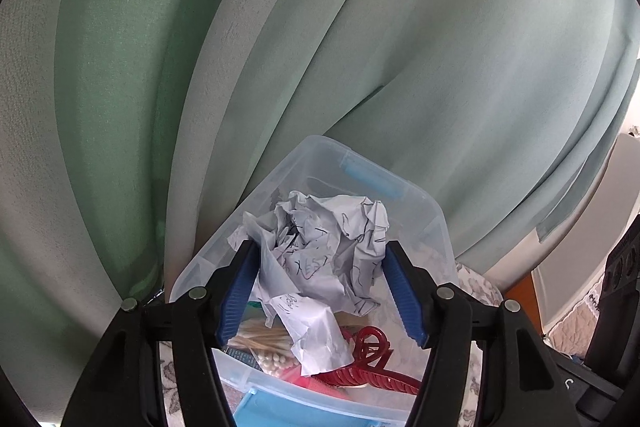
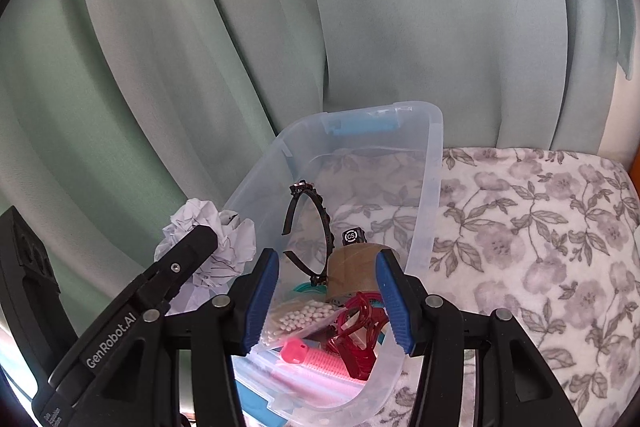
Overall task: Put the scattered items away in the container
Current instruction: 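Open both tools to drop the paper and red claw clip into the bin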
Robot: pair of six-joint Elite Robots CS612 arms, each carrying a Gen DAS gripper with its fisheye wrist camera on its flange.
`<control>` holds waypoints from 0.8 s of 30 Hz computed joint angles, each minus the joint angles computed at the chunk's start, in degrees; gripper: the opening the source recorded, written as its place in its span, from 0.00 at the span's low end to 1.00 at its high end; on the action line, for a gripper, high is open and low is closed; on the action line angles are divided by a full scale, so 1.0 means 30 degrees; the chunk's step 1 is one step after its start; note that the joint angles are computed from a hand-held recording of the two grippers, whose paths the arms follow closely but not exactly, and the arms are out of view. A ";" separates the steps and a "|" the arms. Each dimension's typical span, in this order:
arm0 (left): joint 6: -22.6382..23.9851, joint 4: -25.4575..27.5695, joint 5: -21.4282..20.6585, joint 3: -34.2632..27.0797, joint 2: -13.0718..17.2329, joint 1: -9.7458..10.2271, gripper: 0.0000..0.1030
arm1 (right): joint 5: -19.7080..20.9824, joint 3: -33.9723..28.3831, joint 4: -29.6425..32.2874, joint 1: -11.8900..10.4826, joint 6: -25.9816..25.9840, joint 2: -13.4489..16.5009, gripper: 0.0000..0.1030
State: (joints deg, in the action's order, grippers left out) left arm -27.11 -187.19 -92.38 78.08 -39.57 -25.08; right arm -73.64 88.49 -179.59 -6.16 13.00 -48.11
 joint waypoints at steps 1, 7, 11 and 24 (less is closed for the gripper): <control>-0.0017 0.0030 -0.0050 -0.0035 0.0019 0.0003 0.64 | -0.0032 -0.0060 0.0008 0.0009 0.0042 0.0055 0.52; -0.0335 0.0136 -0.0200 0.0164 -0.0118 -0.0037 0.70 | -0.0275 -0.0051 -0.0048 0.0054 0.0269 0.0084 0.53; -0.0536 0.0222 -0.0202 0.0319 -0.0264 -0.0054 0.71 | -0.0392 0.0035 -0.0144 0.0043 0.0438 0.0036 0.54; -0.0248 0.0561 -0.0527 -0.0099 -0.0326 0.0001 0.77 | -0.0581 0.0422 -0.0675 -0.0121 0.0965 -0.0182 0.60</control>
